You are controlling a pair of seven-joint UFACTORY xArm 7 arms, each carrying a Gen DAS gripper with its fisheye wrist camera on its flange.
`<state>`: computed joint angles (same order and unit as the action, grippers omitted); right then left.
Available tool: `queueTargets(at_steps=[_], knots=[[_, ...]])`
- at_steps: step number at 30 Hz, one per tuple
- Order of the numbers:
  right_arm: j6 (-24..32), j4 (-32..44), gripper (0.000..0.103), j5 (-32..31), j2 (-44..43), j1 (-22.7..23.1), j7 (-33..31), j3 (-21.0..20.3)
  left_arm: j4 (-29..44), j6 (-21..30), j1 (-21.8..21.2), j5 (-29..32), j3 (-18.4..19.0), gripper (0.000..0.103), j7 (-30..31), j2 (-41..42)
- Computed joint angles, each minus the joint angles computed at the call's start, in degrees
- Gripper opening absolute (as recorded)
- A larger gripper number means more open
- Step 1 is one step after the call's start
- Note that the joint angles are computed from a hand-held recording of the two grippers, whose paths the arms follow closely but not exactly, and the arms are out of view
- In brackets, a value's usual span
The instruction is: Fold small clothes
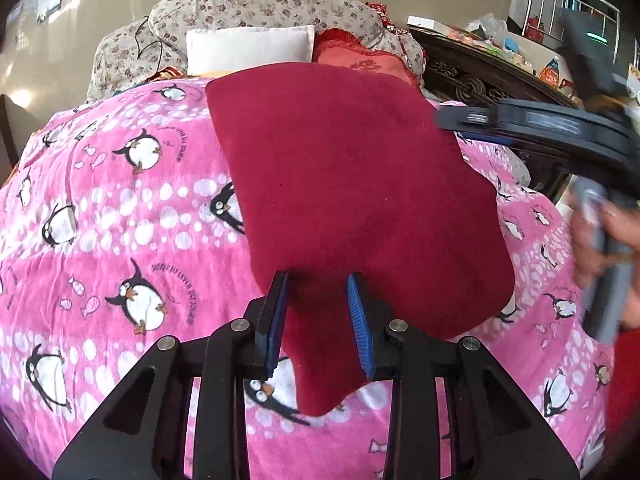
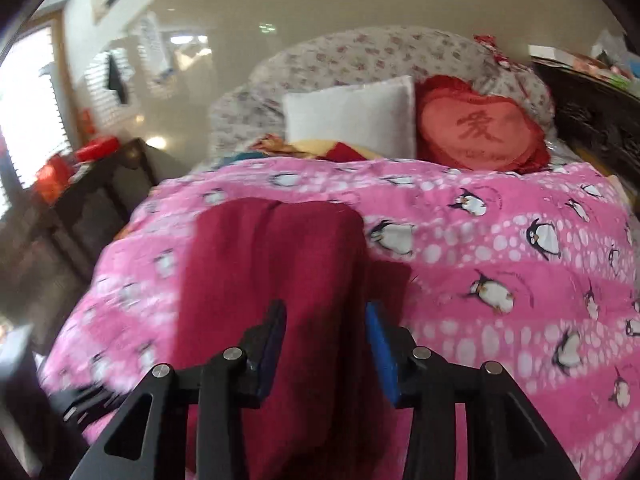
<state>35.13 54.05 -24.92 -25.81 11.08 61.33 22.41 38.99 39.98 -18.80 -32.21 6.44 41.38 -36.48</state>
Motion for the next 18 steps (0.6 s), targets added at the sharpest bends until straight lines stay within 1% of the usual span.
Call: queueTargets(at_steps=[2, 4, 5, 8, 9, 10, 11, 12, 14, 16, 17, 18], knots=[[0.1, -2.1, 0.042, 4.0, -2.5, 3.4, -1.2, -1.0, 0.6, 1.5, 0.1, -0.5, 1.1, 0.03, 0.2, 0.2], [-1.7, -5.6, 0.042, 8.3, -4.9, 6.4, -1.7, -1.6, 1.0, 2.6, 0.4, -1.4, 1.8, 0.03, 0.1, 0.8], [-3.9, -7.7, 0.042, 10.8, -5.5, 8.1, -2.1, -2.2, 1.0, 2.9, 0.6, -1.8, 1.8, 0.03, 0.1, 0.9], [-10.3, -12.1, 0.041, 15.9, -4.2, 10.1, -2.1, -2.9, 0.5, 2.3, 1.4, -2.3, 0.8, 0.03, -0.6, 0.8], [-12.9, -13.2, 0.025, 17.0, -3.0, 10.6, -2.5, -3.2, 0.3, 2.2, 1.6, -2.2, 0.4, 0.03, -1.0, 0.5], [-14.5, -13.7, 0.016, 17.0, -2.7, 10.4, -2.6, -2.7, 0.1, 2.1, 1.9, -1.8, 0.0, 0.03, -1.5, 0.2], [-13.8, -13.1, 0.013, 15.4, -2.9, 8.9, -2.3, -1.0, 0.1, 2.6, 2.0, -1.4, -0.1, 0.03, -1.8, -0.1], [-11.8, -11.9, 0.01, 13.3, -3.2, 7.6, -2.8, 0.5, 0.1, 3.2, 2.1, -1.1, 0.1, 0.03, -1.9, -0.6], [-5.8, -9.3, 0.009, 9.7, -5.1, 6.3, -3.9, 2.8, -0.1, 4.0, 2.0, -0.9, 0.4, 0.03, -1.7, -1.6], [-0.2, -7.4, 0.008, 8.3, -6.0, 6.0, -4.9, 3.7, -0.4, 4.4, 1.6, -1.2, 0.7, 0.031, -1.4, -2.1], [3.0, -6.3, 0.008, 7.0, -5.9, 5.3, -4.8, 4.8, -0.6, 4.4, 1.4, -1.5, 0.6, 0.038, -1.4, -2.1], [4.0, -6.3, 0.008, 6.8, -5.5, 5.2, -4.6, 4.8, -1.2, 3.5, 1.3, -1.8, 0.2, 0.046, -1.5, -2.0]])
